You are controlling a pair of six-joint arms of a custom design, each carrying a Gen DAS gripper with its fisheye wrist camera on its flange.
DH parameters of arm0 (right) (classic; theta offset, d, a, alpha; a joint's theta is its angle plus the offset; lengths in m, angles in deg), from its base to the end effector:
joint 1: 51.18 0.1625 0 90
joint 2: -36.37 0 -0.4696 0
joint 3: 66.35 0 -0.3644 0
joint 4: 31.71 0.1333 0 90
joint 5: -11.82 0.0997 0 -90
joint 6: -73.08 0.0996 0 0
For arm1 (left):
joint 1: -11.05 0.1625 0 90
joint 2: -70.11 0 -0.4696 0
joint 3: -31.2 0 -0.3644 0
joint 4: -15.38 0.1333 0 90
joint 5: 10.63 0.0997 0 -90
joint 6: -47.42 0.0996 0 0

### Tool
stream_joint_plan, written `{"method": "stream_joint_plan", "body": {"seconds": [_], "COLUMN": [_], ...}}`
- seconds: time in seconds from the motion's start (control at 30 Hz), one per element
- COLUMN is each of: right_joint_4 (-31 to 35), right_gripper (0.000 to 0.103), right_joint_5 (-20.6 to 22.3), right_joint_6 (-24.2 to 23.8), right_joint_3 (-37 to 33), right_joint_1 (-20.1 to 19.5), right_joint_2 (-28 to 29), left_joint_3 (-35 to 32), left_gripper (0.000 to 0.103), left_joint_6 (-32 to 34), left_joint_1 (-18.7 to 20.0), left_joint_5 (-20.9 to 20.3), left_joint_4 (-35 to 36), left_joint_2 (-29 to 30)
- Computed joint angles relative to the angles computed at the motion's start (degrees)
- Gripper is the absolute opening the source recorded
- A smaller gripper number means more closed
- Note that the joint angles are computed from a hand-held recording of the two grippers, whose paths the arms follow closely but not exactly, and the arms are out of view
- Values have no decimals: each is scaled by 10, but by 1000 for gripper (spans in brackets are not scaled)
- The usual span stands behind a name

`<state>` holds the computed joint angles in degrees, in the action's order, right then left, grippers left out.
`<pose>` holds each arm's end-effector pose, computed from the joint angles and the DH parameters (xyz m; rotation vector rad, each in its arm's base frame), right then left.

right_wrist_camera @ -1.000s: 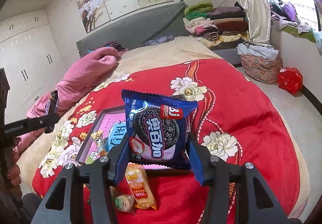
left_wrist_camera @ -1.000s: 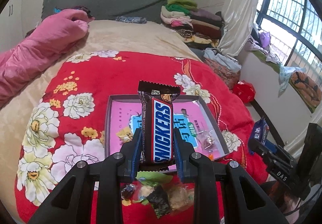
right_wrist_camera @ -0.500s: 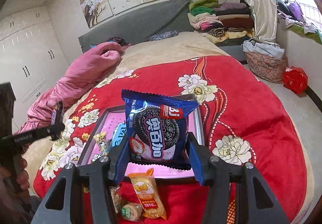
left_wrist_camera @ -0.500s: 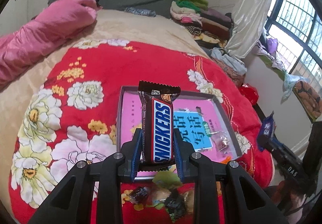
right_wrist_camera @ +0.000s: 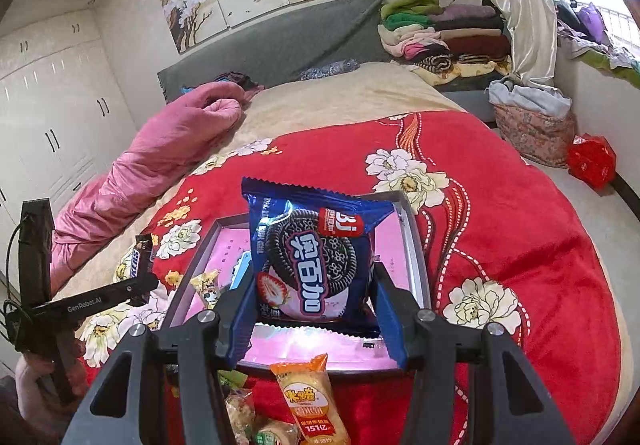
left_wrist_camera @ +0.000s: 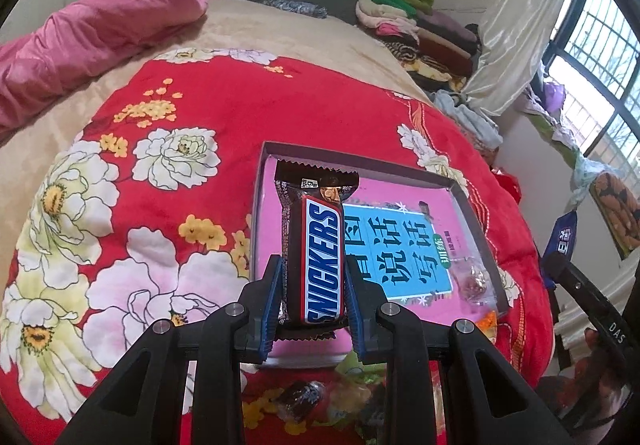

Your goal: Organize snacks

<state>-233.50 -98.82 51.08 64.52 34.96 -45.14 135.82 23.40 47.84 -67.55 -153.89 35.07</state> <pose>0.0687 -0.4411 0.3957 0.1107 -2.2862 1.2510 -0.3873 -0.5240 0.0251 0.6174 2.6420 -0.6823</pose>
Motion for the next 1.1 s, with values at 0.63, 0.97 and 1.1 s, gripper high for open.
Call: {"method": "stream_joint_plan", "body": {"seconds": [0.63, 0.97, 1.1], "right_joint_4": [12, 19, 23], "right_gripper": [54, 54, 54], "right_joint_5": [-9, -8, -9], "right_joint_6": [4, 3, 3], "right_joint_3": [-21, -32, -35], "right_joint_1": [0, 2, 3], "right_joint_2": [14, 25, 27], "left_joint_3": [-16, -24, -26], "left_gripper": [30, 30, 30], "left_joint_6": [7, 4, 3], "left_joint_1": [10, 17, 19], "left_joint_5": [9, 5, 3], "left_joint_4": [8, 18, 20], "left_joint_2": [30, 40, 44]}}
